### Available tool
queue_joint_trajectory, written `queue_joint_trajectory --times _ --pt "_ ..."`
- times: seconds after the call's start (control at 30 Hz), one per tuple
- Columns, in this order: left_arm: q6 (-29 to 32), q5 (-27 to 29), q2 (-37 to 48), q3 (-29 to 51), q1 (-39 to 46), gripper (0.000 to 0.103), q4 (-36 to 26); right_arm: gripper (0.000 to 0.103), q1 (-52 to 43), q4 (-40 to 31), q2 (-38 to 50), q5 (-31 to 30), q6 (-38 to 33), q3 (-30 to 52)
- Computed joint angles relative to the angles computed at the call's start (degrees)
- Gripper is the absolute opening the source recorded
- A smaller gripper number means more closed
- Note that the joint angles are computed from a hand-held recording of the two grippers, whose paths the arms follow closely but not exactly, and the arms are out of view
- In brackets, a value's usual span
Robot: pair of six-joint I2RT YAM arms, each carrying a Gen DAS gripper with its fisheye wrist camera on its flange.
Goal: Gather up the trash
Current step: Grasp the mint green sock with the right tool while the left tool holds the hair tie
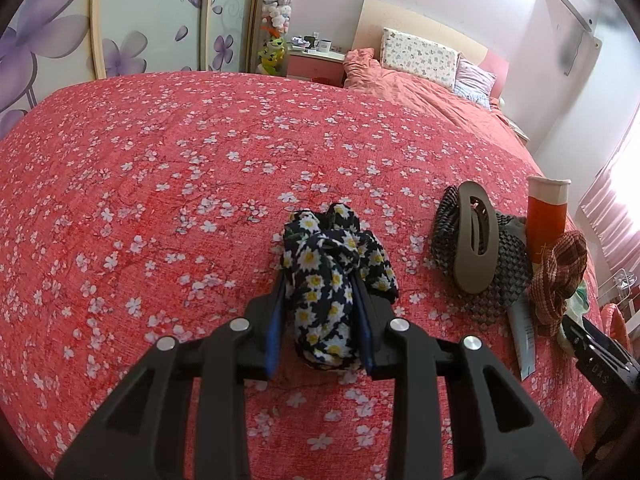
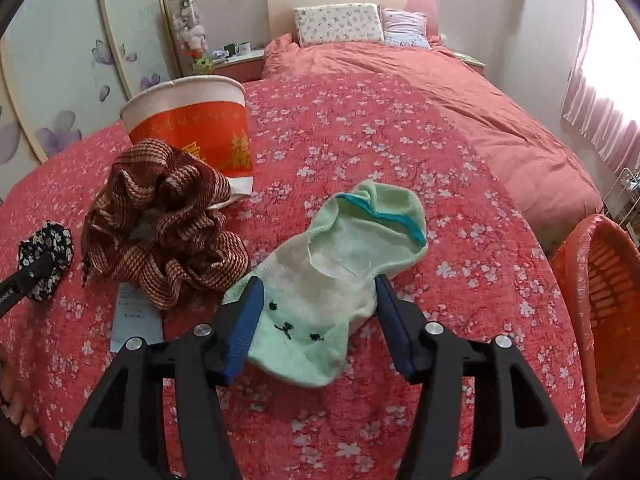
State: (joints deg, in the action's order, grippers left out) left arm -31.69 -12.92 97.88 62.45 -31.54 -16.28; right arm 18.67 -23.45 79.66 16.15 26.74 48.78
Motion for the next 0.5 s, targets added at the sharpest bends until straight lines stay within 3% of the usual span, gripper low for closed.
queue_joint_trajectory --times 0.03,0.1,0.5 --pt "0.0 0.0 0.0 0.0 0.0 0.032 0.0 0.039 0.2 0.1 -0.2 0.3 -0.2 -0.1" --pt "-0.1 0.0 0.0 0.1 0.0 0.032 0.0 0.010 0.5 0.3 -0.8 0.2 -1.2 -0.6" --pt "1.6 -1.1 1.3 2.1 -0.9 0.034 -1.6 0.007 -3.5 -1.0 -12.1 0.6 -4.3 -6.4"
